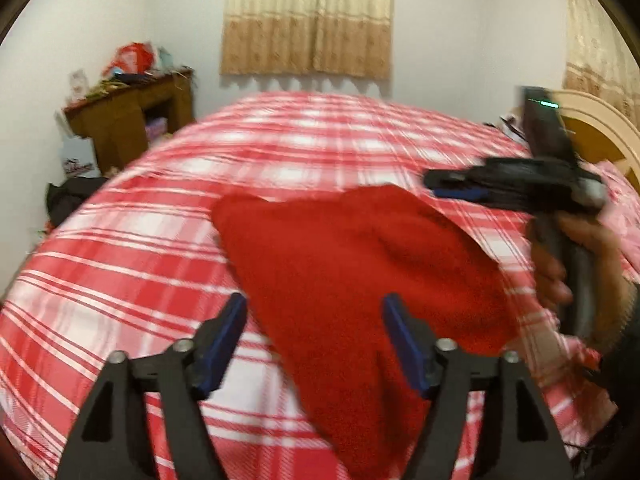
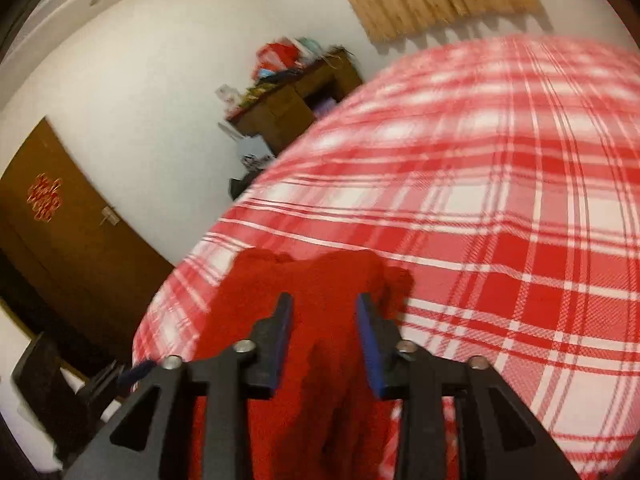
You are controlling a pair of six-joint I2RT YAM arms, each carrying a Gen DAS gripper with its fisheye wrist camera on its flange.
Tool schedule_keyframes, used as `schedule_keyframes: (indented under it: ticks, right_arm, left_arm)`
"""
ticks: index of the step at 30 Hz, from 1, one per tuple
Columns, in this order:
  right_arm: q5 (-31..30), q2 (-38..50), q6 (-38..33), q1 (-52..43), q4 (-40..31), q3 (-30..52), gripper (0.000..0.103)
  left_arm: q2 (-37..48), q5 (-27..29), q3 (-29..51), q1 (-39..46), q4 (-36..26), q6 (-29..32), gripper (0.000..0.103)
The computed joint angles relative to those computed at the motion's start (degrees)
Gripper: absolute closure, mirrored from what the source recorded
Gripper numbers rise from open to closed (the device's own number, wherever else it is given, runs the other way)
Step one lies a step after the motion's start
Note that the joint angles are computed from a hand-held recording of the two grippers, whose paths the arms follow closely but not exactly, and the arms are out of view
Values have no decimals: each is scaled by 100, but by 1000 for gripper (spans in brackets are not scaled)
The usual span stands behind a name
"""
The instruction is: Fold small clothes
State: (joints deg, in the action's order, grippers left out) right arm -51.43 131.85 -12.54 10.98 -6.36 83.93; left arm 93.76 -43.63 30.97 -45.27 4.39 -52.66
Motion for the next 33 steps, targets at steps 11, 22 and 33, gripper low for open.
schedule_keyframes:
  ticks: [11,22,33]
  right_arm:
    - [488,283,-990,22,-779,-342,51]
    - [1068,-2157,-436,-188,1651,-3339,43]
    - [1169,-4124,-194,-429,2757,-4933,37]
  left_arm:
    - [980,392,-127,588,693,-318,17]
    - [26,-401,0,-404,-885,-1116,6]
    - [-900,-1440,342,-1146,-2158,-1536,1]
